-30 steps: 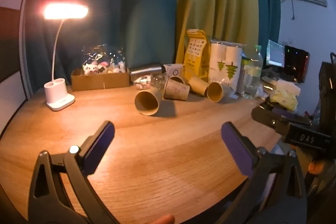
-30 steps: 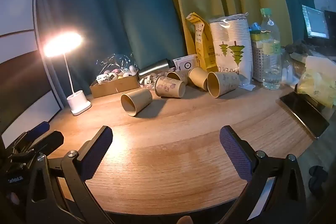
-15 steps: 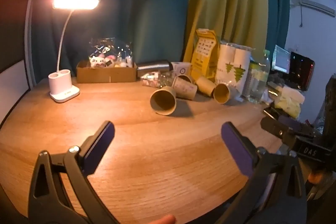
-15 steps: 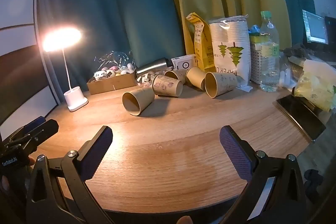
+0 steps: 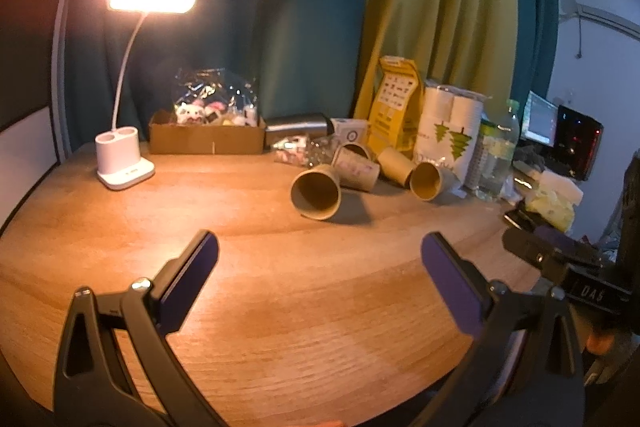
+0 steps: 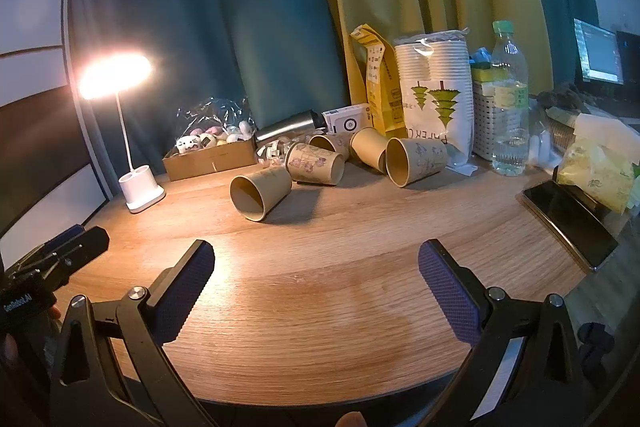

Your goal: Flip cup upside down

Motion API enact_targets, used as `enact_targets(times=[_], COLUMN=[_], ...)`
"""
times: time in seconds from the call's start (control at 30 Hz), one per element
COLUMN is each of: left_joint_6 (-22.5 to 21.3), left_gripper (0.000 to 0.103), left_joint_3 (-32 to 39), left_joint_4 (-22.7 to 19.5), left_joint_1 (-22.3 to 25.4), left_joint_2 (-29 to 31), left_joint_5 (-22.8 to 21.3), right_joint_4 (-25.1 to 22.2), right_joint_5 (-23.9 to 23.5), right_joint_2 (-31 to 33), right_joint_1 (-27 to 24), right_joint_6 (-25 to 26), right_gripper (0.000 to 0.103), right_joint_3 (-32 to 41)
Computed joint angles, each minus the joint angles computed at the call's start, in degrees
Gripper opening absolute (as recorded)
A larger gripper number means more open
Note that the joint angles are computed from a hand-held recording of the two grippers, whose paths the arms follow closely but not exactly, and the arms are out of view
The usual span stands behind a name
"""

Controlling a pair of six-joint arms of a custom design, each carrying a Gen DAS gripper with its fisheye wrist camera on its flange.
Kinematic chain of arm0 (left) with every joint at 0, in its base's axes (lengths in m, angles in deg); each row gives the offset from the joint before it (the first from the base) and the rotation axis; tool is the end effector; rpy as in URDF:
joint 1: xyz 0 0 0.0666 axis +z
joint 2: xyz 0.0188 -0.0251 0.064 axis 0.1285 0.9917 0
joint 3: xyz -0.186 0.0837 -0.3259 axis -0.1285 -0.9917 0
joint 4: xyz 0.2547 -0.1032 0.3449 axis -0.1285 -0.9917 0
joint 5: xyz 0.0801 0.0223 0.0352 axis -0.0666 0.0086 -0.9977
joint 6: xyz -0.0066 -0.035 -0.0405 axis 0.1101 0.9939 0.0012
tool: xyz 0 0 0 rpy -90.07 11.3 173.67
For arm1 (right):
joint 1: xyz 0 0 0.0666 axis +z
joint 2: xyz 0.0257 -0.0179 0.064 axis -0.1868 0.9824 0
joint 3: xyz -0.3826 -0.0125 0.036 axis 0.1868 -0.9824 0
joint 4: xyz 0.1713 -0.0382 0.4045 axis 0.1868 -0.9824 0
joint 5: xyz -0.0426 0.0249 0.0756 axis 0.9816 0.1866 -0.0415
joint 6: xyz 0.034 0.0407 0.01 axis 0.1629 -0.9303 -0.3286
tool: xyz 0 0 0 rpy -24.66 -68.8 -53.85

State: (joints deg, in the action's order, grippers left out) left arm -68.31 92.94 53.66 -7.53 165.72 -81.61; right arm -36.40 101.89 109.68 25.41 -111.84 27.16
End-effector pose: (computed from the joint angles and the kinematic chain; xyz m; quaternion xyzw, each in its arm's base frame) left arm 0.6165 -0.1695 0.2998 0.0959 0.8272 -0.1549 0.5315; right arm 0.5715 0.3948 0.3130 0.0750 0.8467 0.0553 0.5239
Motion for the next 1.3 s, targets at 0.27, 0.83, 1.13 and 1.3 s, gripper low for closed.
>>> enact_targets(times=[0.27,0.83,1.13,1.3], left_joint_6=[2.0,-0.2,-2.5,-3.8], left_gripper=[0.102,0.102,0.102,0.102], left_joint_3=[-0.8,0.1,0.0,1.0], left_joint_4=[1.4,-0.7,-0.3,-1.0], left_joint_1=[0.4,0.0,-1.1,-1.2], left_joint_2=[-0.7,-0.2,0.0,0.6], left_joint_5=[-2.1,-1.1,-5.6,-5.6], right_joint_4=[0.2,0.1,0.7,0.5], right_joint_5=[-0.2,0.9,1.6,1.2], right_joint_2=[-0.3,-0.4,-0.9,-0.6], right_joint_1=[0.0,0.1,0.3,0.3], right_joint_6=[0.5,1.0,2.1,3.1], right_gripper=[0.103,0.103,0.103,0.103], right_joint_3=[-0.5,-0.4,-1.1,-0.9])
